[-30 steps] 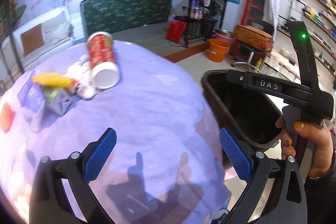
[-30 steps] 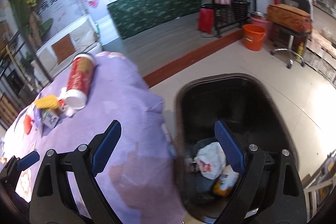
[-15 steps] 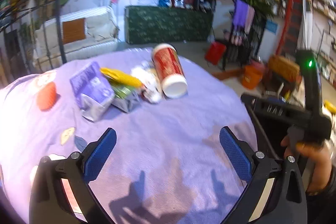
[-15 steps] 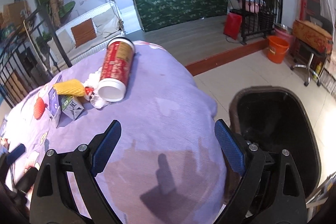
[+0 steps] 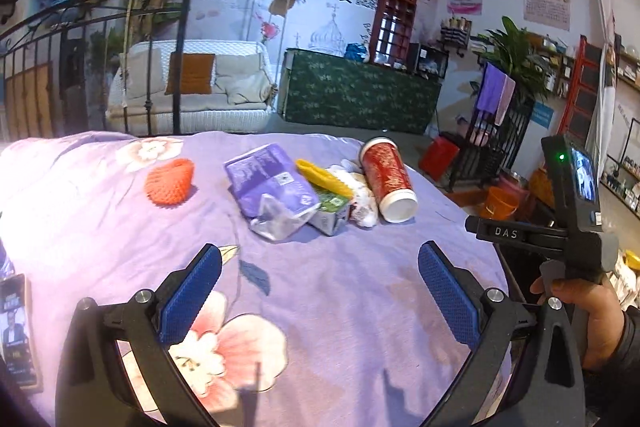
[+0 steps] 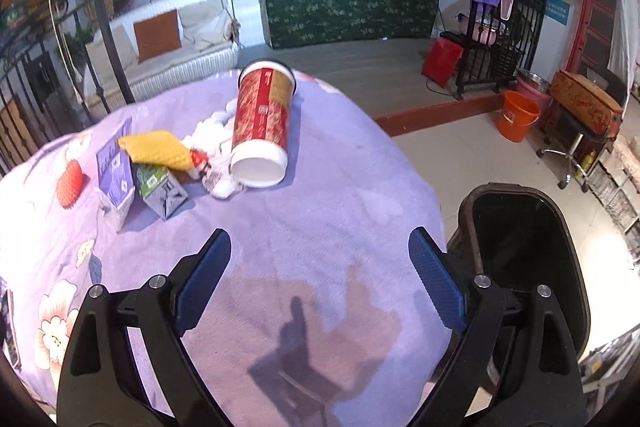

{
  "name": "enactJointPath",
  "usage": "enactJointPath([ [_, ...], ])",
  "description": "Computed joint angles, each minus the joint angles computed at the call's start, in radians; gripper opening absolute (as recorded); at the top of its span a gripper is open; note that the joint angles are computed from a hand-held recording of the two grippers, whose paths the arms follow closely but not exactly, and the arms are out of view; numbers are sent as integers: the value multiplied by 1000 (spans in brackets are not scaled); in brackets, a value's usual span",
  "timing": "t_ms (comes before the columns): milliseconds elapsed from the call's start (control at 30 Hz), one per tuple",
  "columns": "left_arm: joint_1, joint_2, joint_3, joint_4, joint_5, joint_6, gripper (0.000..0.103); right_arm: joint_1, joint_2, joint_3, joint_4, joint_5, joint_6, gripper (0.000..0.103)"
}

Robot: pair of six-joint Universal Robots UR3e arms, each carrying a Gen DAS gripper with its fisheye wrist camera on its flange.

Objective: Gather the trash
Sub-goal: 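Move both empty grippers from the bin back over the table trash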

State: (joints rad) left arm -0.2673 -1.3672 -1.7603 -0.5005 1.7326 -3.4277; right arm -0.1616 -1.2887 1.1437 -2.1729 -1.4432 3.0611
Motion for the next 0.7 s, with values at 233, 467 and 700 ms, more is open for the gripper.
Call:
enactJointPath([
  [233, 125, 112, -70, -29, -161, 73, 97, 66, 0, 18, -13, -112, 87, 89],
  [467, 131, 108, -103, 18, -222, 104, 97, 60, -18, 28, -9, -134, 89, 89],
  [700, 80, 19, -45, 1, -188, 125, 97, 13, 15, -5, -21, -1, 97, 89],
])
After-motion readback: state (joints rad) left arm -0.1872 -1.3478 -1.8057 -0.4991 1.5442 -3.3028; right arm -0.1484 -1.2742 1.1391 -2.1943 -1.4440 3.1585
